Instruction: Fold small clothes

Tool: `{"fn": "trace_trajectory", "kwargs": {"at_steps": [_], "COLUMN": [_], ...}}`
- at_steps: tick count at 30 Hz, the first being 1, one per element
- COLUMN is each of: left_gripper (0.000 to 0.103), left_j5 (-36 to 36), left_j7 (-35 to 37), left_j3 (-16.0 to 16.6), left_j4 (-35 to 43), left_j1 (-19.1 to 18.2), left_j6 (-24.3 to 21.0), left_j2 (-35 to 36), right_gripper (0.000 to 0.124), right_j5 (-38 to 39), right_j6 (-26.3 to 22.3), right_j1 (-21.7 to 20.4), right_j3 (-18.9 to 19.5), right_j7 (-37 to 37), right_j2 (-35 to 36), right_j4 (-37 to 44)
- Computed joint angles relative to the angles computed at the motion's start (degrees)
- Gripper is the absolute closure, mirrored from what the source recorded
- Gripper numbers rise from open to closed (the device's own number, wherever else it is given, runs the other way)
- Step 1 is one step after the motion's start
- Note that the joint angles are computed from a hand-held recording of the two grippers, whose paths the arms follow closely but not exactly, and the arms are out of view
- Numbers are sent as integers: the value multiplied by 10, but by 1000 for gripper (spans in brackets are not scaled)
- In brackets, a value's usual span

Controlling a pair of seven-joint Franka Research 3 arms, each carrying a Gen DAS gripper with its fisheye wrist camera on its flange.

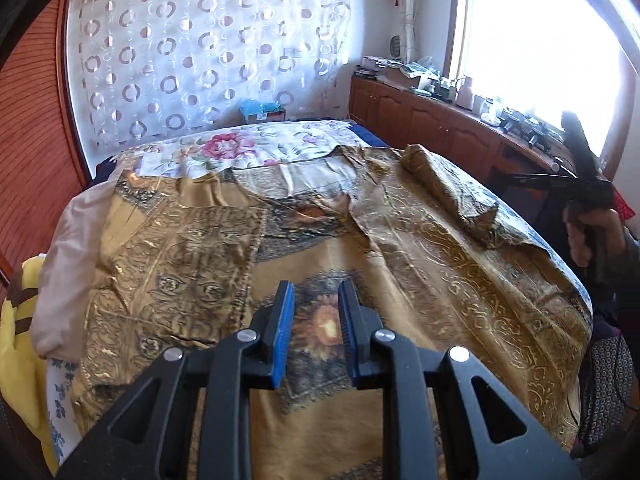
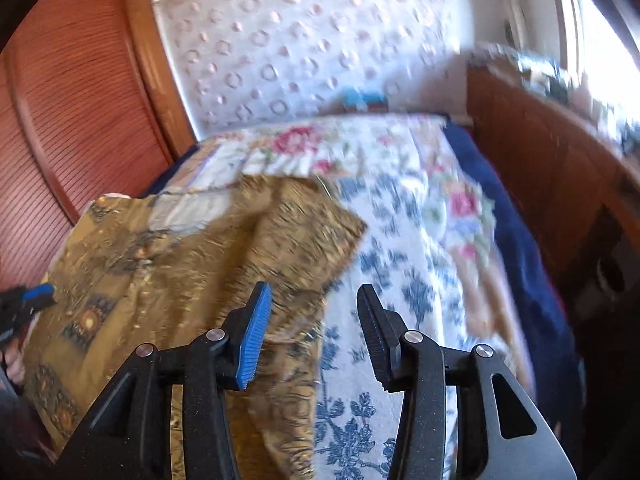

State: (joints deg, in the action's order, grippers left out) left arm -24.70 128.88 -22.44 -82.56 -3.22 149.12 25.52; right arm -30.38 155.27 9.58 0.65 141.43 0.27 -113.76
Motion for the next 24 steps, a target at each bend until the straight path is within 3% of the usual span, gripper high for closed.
{"fn": "trace_trajectory", "kwargs": {"at_steps": [6, 10, 12, 14, 16, 19, 24], "left_gripper": [83, 83, 82, 76, 76, 76, 76], "left_j5": [-9, -43, -35, -33, -30, -15, -9], "left_j7": [7, 56, 56, 59, 55, 39, 25], "left_j3": [-4, -20, -8, -3, 0, 9, 11], "left_j4": [-15, -8, -17, -32, -37, -38, -32], "left_j1": [1, 16, 5, 0, -2, -10, -6], "left_j6": [-3, -35, -22, 0, 6, 8, 7], "left_j2": [-12, -11, -17, -25, -29, -30, -26], "right_gripper": [79, 79, 79, 85, 104, 115, 119], "right_j5": [110, 113, 117, 114, 114, 103, 118], "right_j6": [11, -36, -62, -66, -72, -58, -14], "right_j1": [3, 19, 24, 29, 32, 40, 44], "right_j3": [-12, -27, -35, -43, -47, -52, -44], "right_j7": [-51, -58, -63, -64, -73, -85, -138], "right_j2": [52, 90, 111, 121, 131, 137, 144], "right_j4": [30, 81, 111, 126, 142, 155, 171]}}
